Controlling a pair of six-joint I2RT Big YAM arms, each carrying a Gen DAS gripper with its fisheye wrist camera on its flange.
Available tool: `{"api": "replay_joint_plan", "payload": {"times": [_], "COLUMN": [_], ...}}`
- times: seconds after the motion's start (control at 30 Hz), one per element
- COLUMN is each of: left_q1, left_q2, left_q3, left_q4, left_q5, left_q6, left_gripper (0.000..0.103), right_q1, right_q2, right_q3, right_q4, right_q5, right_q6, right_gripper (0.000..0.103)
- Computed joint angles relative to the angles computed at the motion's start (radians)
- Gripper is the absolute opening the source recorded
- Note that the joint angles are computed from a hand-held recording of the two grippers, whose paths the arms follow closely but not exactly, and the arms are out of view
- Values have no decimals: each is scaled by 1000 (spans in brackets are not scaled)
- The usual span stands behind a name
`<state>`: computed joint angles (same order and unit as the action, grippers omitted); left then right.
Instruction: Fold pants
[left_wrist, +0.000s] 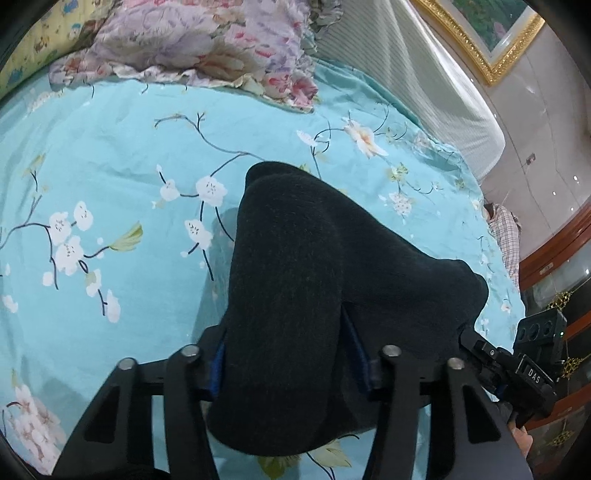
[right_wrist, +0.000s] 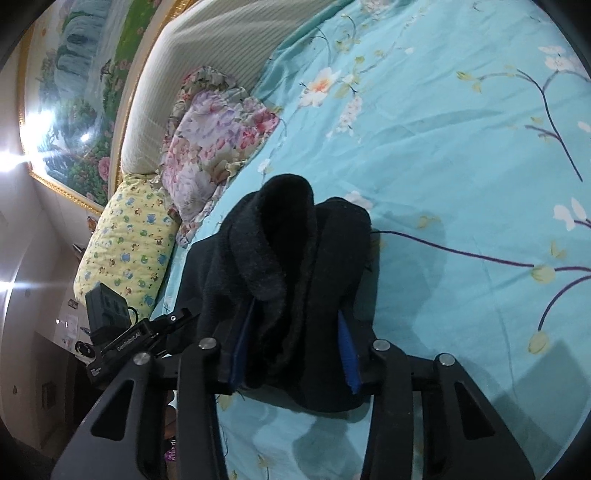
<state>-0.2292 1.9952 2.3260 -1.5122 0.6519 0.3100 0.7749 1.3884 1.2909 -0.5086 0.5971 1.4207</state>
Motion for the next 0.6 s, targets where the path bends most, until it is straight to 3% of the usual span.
{"api": "replay_joint_plan", "payload": {"times": [0.13,0.4,0.6], "left_q1": [15,50,85], "left_q2": [-13,-57,-14], "left_q3": [4,-2,98], "left_q4": [-5,53,52], "left_q5": [22,34,42], "left_q6": [15,-1,-41], "left_gripper": [41,40,40], "right_q1": [-1,-27,-66], "right_q2": [6,39,95], "right_q3": [37,133,220], "right_q4": [-10,-6,13], "right_q5": [-7,-54,-124], "right_q6": [-41,-175,-278], "right_gripper": [40,38,38]}}
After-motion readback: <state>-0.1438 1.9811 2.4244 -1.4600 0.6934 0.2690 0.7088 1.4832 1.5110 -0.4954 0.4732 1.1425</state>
